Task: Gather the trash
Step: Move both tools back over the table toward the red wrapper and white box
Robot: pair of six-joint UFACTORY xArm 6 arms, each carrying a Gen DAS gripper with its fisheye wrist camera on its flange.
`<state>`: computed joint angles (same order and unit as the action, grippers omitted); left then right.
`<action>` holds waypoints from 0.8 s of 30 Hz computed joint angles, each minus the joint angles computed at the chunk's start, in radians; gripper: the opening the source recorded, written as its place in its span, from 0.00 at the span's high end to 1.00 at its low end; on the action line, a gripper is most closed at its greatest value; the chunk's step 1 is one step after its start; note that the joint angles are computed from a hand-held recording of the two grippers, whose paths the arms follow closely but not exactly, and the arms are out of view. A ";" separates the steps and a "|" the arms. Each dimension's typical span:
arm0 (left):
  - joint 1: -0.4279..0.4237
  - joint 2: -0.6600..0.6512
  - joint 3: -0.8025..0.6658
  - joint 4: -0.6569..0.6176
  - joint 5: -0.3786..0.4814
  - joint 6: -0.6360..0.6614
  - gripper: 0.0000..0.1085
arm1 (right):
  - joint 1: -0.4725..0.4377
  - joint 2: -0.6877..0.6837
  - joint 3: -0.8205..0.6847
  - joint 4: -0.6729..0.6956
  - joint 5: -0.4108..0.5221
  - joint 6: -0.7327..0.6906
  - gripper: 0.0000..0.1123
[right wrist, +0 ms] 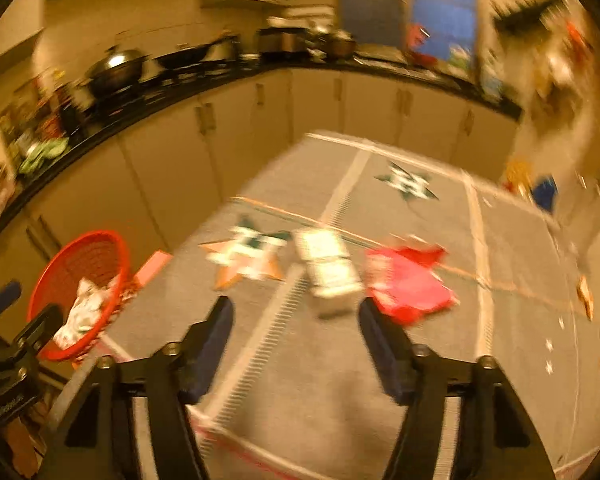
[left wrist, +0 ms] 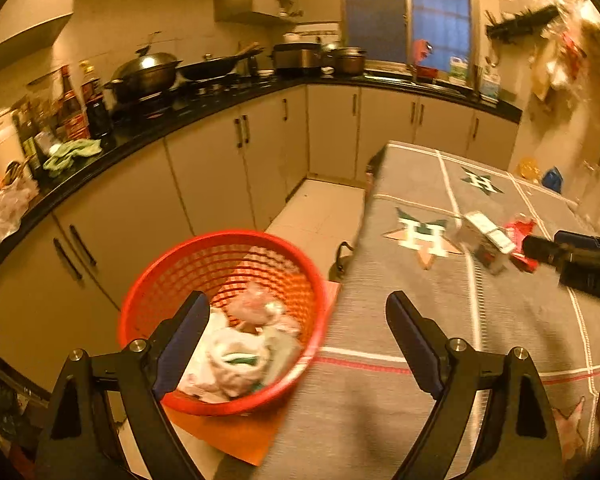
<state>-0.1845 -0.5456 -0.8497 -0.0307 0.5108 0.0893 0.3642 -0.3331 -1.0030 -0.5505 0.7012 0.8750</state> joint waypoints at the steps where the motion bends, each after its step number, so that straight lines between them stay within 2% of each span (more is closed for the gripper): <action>1: -0.020 0.002 -0.004 0.016 0.006 -0.018 0.18 | -0.046 -0.026 0.027 0.072 -0.011 -0.034 0.49; 2: -0.041 0.007 -0.010 0.032 0.010 -0.035 0.18 | -0.085 -0.044 0.047 0.138 -0.025 -0.064 0.53; 7: -0.116 0.033 -0.032 0.099 0.020 -0.098 0.18 | -0.278 -0.089 0.111 0.419 -0.033 -0.185 0.55; 13: -0.162 0.069 -0.051 0.153 0.026 -0.144 0.18 | -0.344 -0.040 0.113 0.618 -0.047 -0.278 0.58; 18: -0.166 0.089 -0.061 0.123 0.030 -0.124 0.18 | -0.333 0.049 0.055 0.663 -0.062 -0.283 0.59; 20: -0.164 0.096 -0.066 0.113 0.030 -0.116 0.18 | -0.330 0.075 0.018 0.589 -0.047 -0.228 0.59; 22: -0.161 0.106 -0.072 0.101 0.027 -0.105 0.18 | -0.325 0.079 -0.017 0.436 -0.050 -0.161 0.59; 24: -0.159 0.121 -0.084 0.083 0.034 -0.092 0.18 | -0.339 0.090 -0.040 0.413 -0.068 -0.180 0.59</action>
<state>-0.3433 -0.4246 -0.9335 0.0527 0.5447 -0.0026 0.0249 -0.2426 -1.0434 -0.1371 0.6336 0.6949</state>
